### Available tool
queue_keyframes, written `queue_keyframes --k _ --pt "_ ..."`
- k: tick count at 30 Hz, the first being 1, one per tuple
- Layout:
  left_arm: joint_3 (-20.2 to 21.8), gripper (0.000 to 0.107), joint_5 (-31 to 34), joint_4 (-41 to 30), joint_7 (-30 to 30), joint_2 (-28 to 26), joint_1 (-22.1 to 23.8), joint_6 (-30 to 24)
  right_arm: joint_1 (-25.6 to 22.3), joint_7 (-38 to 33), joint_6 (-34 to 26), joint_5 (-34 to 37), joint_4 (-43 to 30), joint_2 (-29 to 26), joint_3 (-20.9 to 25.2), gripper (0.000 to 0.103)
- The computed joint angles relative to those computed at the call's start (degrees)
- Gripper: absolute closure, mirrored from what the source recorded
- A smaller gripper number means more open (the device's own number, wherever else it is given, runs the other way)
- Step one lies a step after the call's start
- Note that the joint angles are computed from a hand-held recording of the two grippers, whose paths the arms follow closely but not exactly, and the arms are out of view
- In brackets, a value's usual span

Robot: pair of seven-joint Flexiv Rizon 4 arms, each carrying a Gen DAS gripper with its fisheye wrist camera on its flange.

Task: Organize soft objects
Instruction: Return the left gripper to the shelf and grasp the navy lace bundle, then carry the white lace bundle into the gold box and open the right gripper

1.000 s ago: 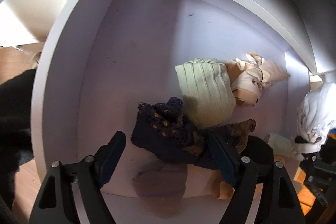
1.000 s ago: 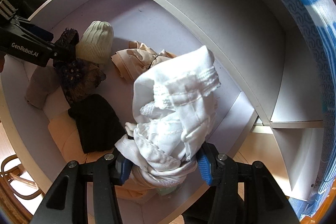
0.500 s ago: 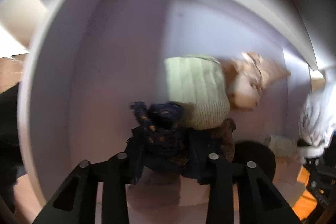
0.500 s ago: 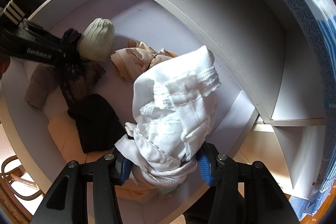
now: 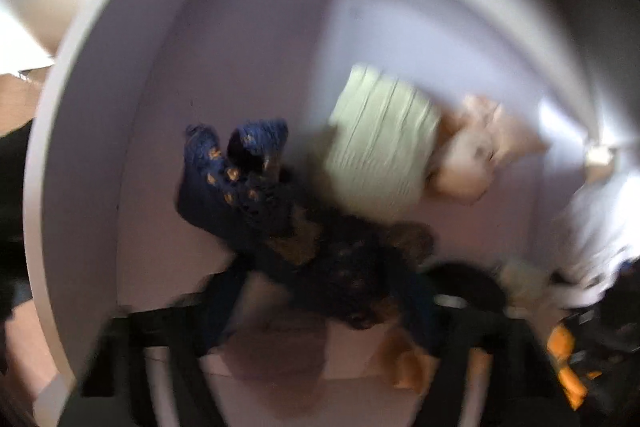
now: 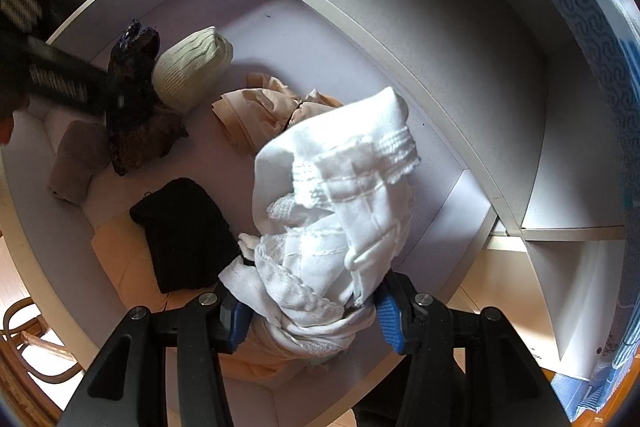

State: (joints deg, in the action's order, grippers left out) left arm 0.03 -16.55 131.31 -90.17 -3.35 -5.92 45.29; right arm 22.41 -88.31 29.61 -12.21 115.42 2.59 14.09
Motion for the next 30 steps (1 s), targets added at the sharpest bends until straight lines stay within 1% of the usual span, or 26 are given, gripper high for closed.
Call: queue_keyframes --k 2,4,5,6,7,9,12,14,16,18,20,21,22,26,30 --pt "-0.29 0.056 -0.89 0.86 0.71 0.18 0.35 1.46 -0.04 -0.02 -0.05 -0.08 0.03 -0.01 -0.05 0.051" --pt "-0.37 0.062 -1.76 1.36 0.84 0.34 0.88 3.45 0.04 -0.04 -0.24 0.02 -0.17 -0.17 -0.03 0.051" --pt "-0.21 0.064 -0.4 1.29 0.12 0.44 1.0 4.25 0.06 -0.23 -0.27 0.09 -0.2 -0.18 -0.02 0.051" --pt "0.08 0.065 2.47 0.7 -1.49 0.47 0.98 4.34 0.11 -0.36 -0.33 0.04 -0.24 -0.15 0.03 0.051" --pt "0.36 0.065 6.58 -0.07 -3.74 0.52 1.22 4.02 0.14 -0.48 -0.28 -0.04 -0.17 -0.09 0.07 0.051" --pt "0.75 0.066 10.58 -0.83 -6.35 0.51 1.57 3.02 0.22 -0.88 -0.15 -0.13 0.01 0.6 0.24 0.051" --pt "0.52 0.066 10.49 -0.75 -7.44 0.14 1.78 3.3 0.26 -1.32 0.68 1.28 0.41 3.03 0.55 0.051" --pt "-0.08 0.066 11.73 -1.19 -8.36 -0.55 1.33 3.78 0.22 -1.87 3.49 0.55 1.53 5.44 0.94 0.051" --pt "-0.51 0.066 12.55 -2.4 -9.72 -2.42 0.26 4.61 0.15 -2.61 6.0 1.52 1.81 7.4 0.76 0.051" --pt "0.03 0.066 12.33 -2.44 -9.61 -2.99 -0.31 5.25 0.11 -3.95 8.96 4.12 1.26 9.12 0.07 0.051" --pt "0.89 0.066 11.98 -2.86 -9.45 -3.04 -0.9 4.87 0.52 -6.61 8.87 9.76 -1.35 10.72 -1.44 0.051" --pt "0.58 0.066 10.64 -2.08 -6.92 -2.48 -0.58 5.21 0.72 -7.98 8.75 12.16 -2.46 11.47 -1.98 0.051" --pt "2.13 0.066 11.98 -1.5 -8.12 -0.31 -0.73 3.49 0.93 -9.42 7.85 14.66 -4.11 12.13 -2.74 0.051" --pt "0.92 0.066 12.71 -1.16 -7.31 1.29 1.11 2.26 1.16 -13.32 2.78 22.65 -10.86 13.4 -5.2 0.051" --pt "0.4 0.065 12.96 -1.28 -7.74 1.42 1.67 1.96 0.47 -14.06 -0.42 24.3 -16.4 12.81 -5.26 0.051"
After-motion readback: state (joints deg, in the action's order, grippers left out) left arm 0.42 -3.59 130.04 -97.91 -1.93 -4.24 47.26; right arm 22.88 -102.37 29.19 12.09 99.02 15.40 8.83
